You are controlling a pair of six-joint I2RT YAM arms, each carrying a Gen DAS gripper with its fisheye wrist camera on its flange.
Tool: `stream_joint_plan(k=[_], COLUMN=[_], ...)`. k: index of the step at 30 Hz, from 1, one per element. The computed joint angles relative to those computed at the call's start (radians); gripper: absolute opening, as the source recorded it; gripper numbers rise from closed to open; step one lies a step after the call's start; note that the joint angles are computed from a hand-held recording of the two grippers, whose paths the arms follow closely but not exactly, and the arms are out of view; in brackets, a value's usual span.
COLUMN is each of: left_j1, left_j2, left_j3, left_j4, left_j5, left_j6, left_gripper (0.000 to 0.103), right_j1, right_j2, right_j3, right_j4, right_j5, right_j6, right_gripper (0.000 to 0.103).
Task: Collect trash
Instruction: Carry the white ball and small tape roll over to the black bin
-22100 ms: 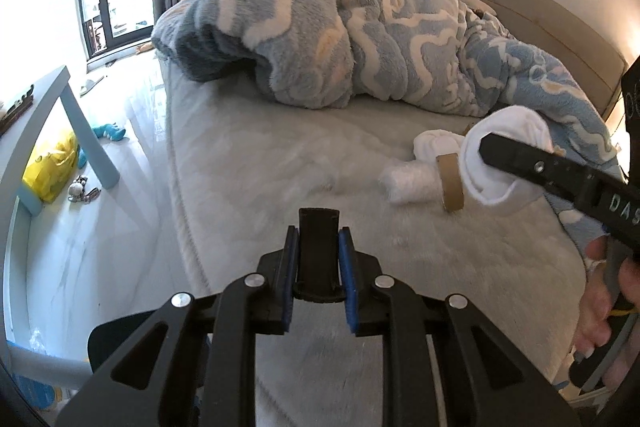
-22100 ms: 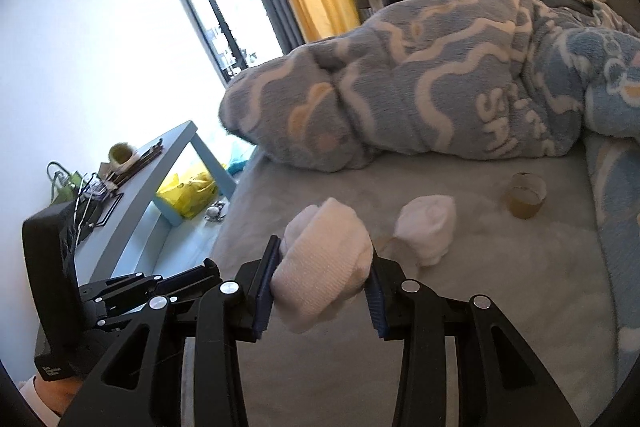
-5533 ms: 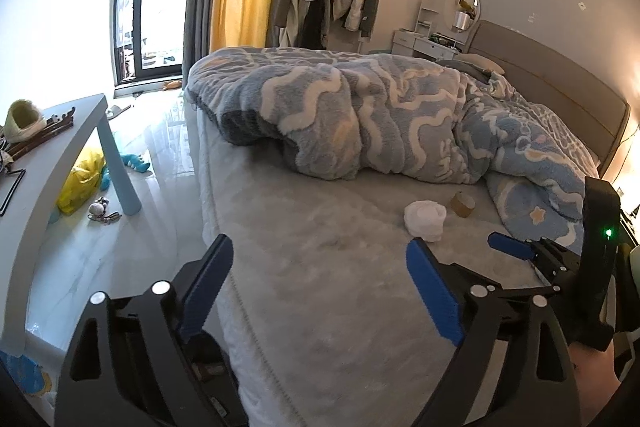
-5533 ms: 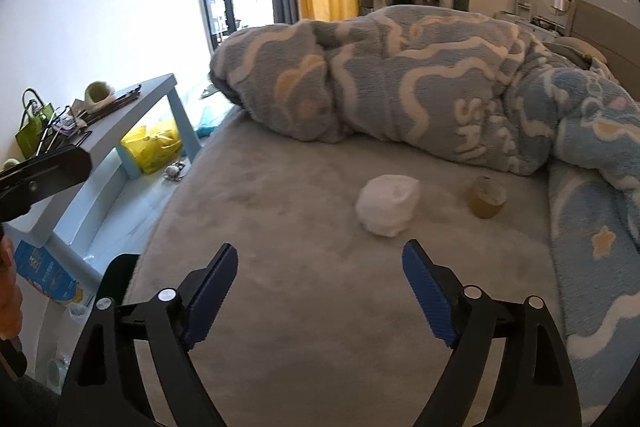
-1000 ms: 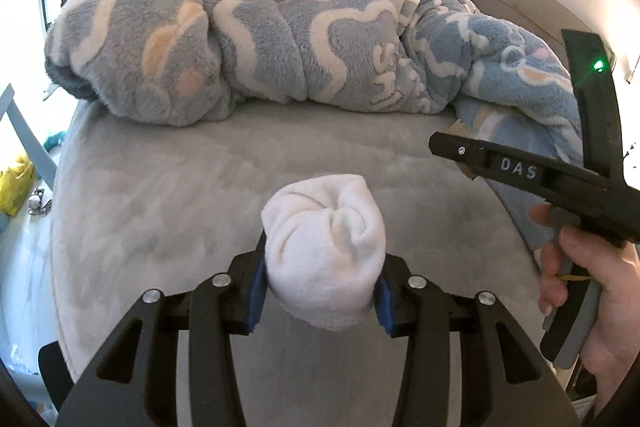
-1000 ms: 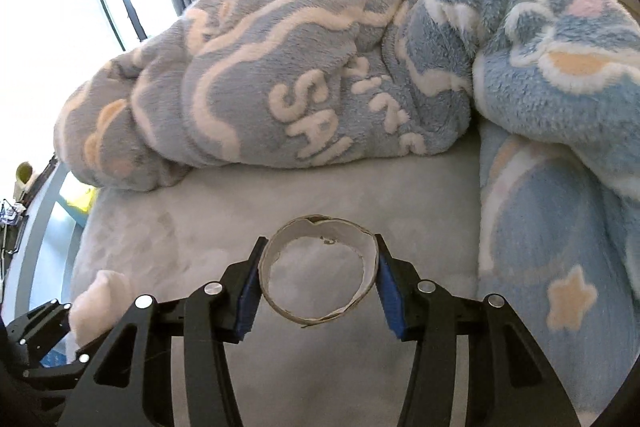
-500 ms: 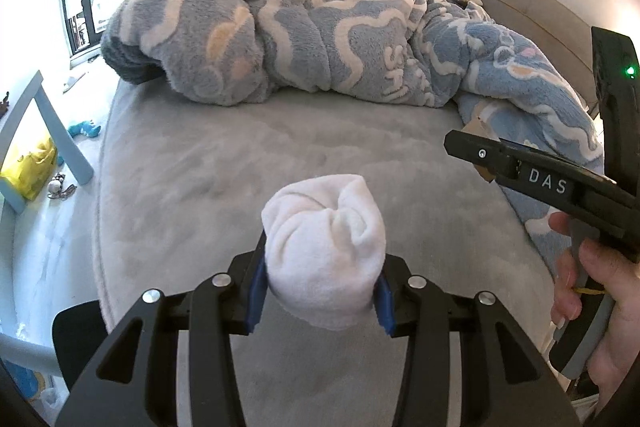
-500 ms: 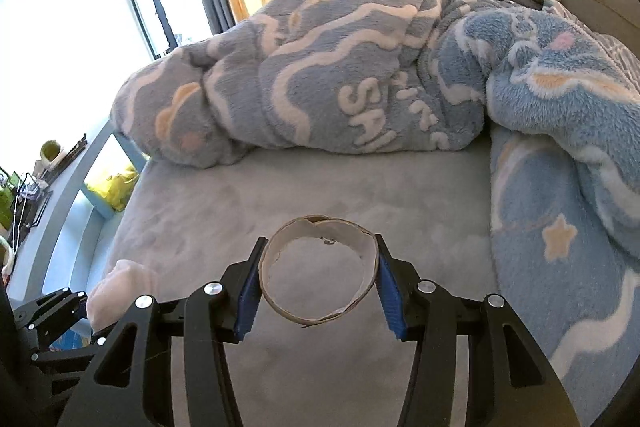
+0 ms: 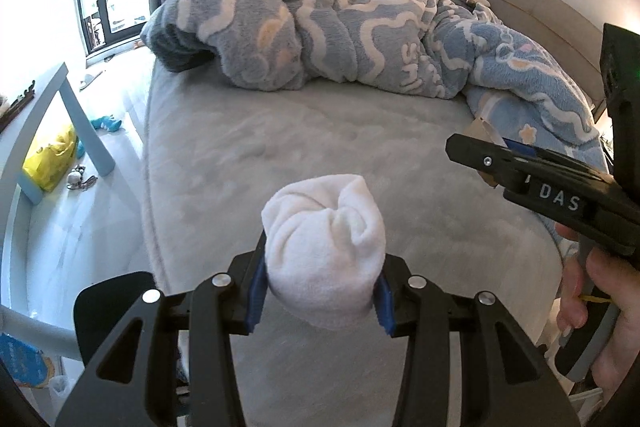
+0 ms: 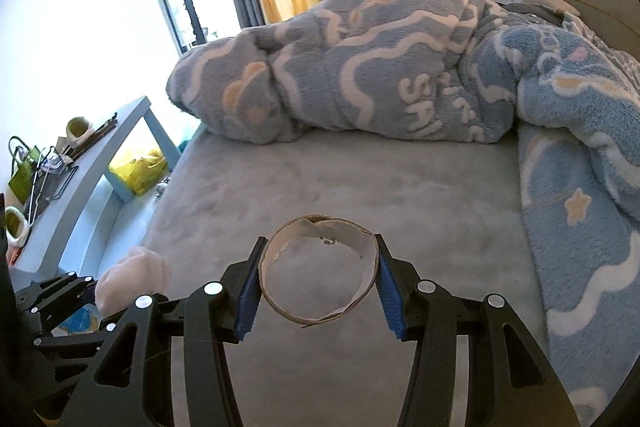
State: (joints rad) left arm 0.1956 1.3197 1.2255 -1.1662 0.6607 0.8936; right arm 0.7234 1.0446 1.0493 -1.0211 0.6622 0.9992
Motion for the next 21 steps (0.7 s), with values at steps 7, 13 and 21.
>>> stream_joint_plan(k=[7,13,21], left_j1=[0.09,0.152,0.2], left_j2=[0.037,0.073,0.122], left_j3=[0.03,0.067,0.085], left_j4=[-0.016,-0.036,0.005], left_j5=[0.009,0.024,0.009], left_j6=[0.066,0.104,0.12], left_gripper=[0.047,0.047,0.047], right_j1=[0.097,0.169,0.189], right_j2=[0.071,0.155,0.175], right_j3=[0.052,0.117,0.152], right_j4=[0.0,-0.019,-0.005], right_j5=[0.032,0.057,0.069], right_j6=[0.041,0.051,0.047], right_gripper=[0.052,0.051,0.052])
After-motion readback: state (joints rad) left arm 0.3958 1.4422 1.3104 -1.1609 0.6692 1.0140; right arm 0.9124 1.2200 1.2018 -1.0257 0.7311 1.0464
